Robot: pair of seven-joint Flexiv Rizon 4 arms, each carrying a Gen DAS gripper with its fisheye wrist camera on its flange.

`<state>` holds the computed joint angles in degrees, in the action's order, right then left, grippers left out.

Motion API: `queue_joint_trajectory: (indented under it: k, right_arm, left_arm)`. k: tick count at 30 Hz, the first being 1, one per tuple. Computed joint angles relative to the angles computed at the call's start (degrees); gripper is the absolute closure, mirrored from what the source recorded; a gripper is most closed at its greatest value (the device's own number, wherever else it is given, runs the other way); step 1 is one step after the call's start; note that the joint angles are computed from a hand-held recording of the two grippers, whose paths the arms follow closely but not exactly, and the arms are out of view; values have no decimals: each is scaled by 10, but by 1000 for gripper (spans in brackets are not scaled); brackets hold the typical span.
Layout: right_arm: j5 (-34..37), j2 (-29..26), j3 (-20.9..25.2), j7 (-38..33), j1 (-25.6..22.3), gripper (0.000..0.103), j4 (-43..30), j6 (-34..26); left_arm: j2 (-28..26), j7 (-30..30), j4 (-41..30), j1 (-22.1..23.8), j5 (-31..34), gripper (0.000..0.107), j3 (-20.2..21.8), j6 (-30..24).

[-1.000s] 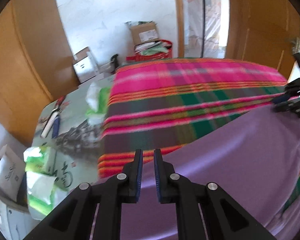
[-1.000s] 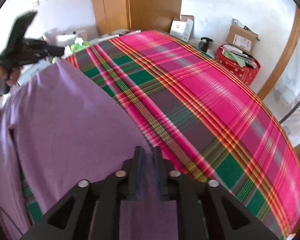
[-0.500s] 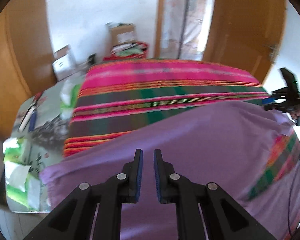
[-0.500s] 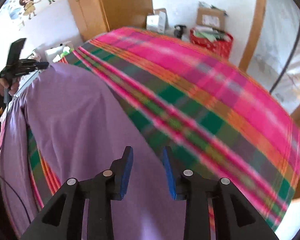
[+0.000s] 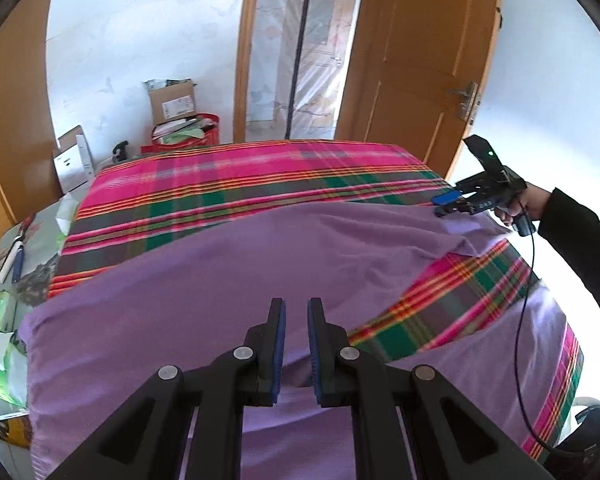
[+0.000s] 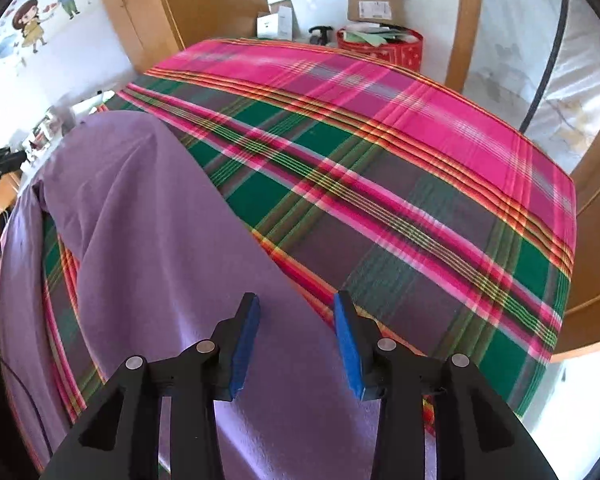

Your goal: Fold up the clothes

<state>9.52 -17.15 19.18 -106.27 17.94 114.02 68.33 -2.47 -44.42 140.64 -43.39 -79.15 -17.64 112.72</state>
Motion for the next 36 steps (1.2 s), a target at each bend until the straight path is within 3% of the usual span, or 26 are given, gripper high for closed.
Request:
queue_joint_trajectory:
  k: [1,2,4,7,9,12,16,19,22,27,30,31,32,33,35,36]
  right_arm:
    - [-6,0,-3,-2,3,64,7,11]
    - [-3,-2,0,-7,0,75,5,10]
    - [7,-1,6,-19,-8,99,-2,-1]
    - [-68,-1,-37,28,27,99,18,39]
    - [-132,-10,-78,97,51,99,28,96]
    - [-131,-19,-65,123,29,92,13,112]
    - [-112,-3,-40,130,-12,74,28,128]
    - [-32,19,-2,125,-74,61,50,146]
    - [66,41,30,106,-131,55,71,148]
    - [205,67,36,57,-170,52,102,126]
    - [322,67,54,-18,-198,53,81,93]
    - [357,67,58,-45,-203,57,74,93]
    - [371,68,56,-61,-198,76,72,97]
    - [380,70,54,-74,-192,85,71,102]
    - [376,76,43,-82,-170,98,76,119]
    - [356,80,31,-71,-152,98,84,133]
  left_arm:
    - [-7,5,-6,-3,-8,96,-5,4]
    - [-17,28,-19,-10,-36,96,-15,14]
    - [-31,18,-27,-17,-29,96,-15,15]
    - [-57,51,-58,-31,-70,96,-24,25]
    - [-73,79,-81,-36,-101,96,-34,33]
    - [-88,110,-106,-34,-136,96,-49,41]
    - [-99,114,-117,-36,-141,96,-61,52]
    - [-103,102,-117,-39,-136,96,-62,48]
    - [-107,81,-115,-42,-124,96,-61,40]
    - [-116,31,-114,-53,-78,96,-49,30]
    - [-121,28,-122,-63,-80,96,-46,33]
    - [-123,34,-126,-66,-88,96,-48,38]
    - [-126,37,-129,-69,-94,96,-51,43]
    - [-128,41,-132,-70,-101,96,-53,47]
    - [-130,47,-135,-71,-113,96,-59,54]
    - [-131,49,-135,-70,-119,96,-61,56]
